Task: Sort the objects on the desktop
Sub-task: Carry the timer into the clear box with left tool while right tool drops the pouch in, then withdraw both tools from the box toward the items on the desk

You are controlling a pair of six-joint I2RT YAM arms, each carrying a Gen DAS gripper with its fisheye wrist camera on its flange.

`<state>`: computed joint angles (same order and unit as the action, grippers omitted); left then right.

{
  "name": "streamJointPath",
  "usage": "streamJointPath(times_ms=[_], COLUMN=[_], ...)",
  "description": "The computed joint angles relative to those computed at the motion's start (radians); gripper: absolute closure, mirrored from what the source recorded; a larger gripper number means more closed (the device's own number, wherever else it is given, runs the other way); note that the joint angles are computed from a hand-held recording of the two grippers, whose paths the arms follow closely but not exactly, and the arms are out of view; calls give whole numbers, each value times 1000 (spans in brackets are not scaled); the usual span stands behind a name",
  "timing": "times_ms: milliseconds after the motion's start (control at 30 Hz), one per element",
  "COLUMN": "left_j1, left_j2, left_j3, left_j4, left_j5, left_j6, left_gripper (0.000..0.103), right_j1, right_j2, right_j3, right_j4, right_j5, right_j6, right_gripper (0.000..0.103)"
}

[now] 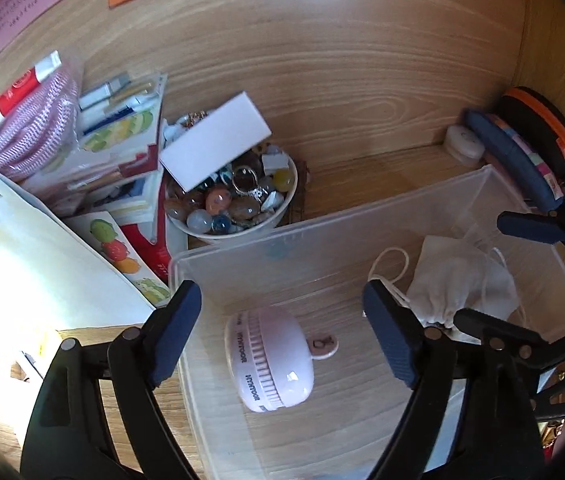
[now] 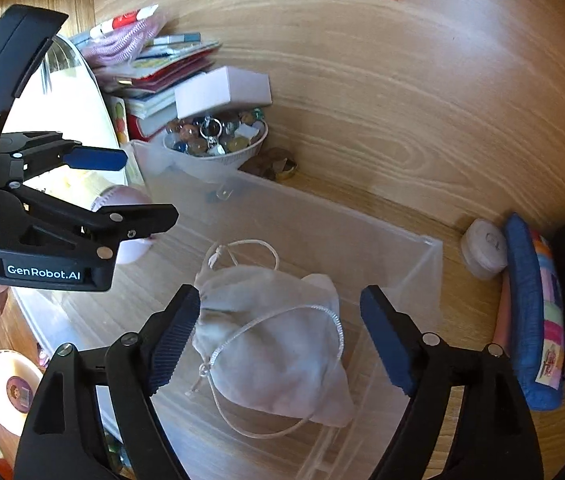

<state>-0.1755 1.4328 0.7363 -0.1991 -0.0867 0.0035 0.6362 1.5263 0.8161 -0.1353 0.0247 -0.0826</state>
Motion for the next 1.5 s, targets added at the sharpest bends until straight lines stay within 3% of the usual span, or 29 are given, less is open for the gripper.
streamJointPath(times_ms=[167,333,733,967,1200,1433,1500], left_j1=[-40,-79,-165,-292,-485,-716,-817], left_j2=[-110,-211,-562,-726,-871,-953,-954], left_j3=[-23,-50,-104,-114,-128,-145,-149], left_j4=[-52,-98,-347,-496,-662,-849,-919], left_j5=[-40,-88,-187,-287,-437,-576,-632], left_j6=[-46,-74,-127,-216,-360,-597,-706], left_gripper=[13,12,7,6,5,3,3], right_j1=[4,23,95,206,314,471,497], right_j2=[-60,-146,-412,-594,-766,-913,-950], right_j3=[-11,-40,-135,-177,-223,-278,-293], right_j4=[-23,-55,-170,-287,-386,-499,-528], right_j5=[12,30,95,205,319,464,476], right_j6=[5,30,94,150,186,288,318], right_gripper=[22,20,19,18,14,9,9])
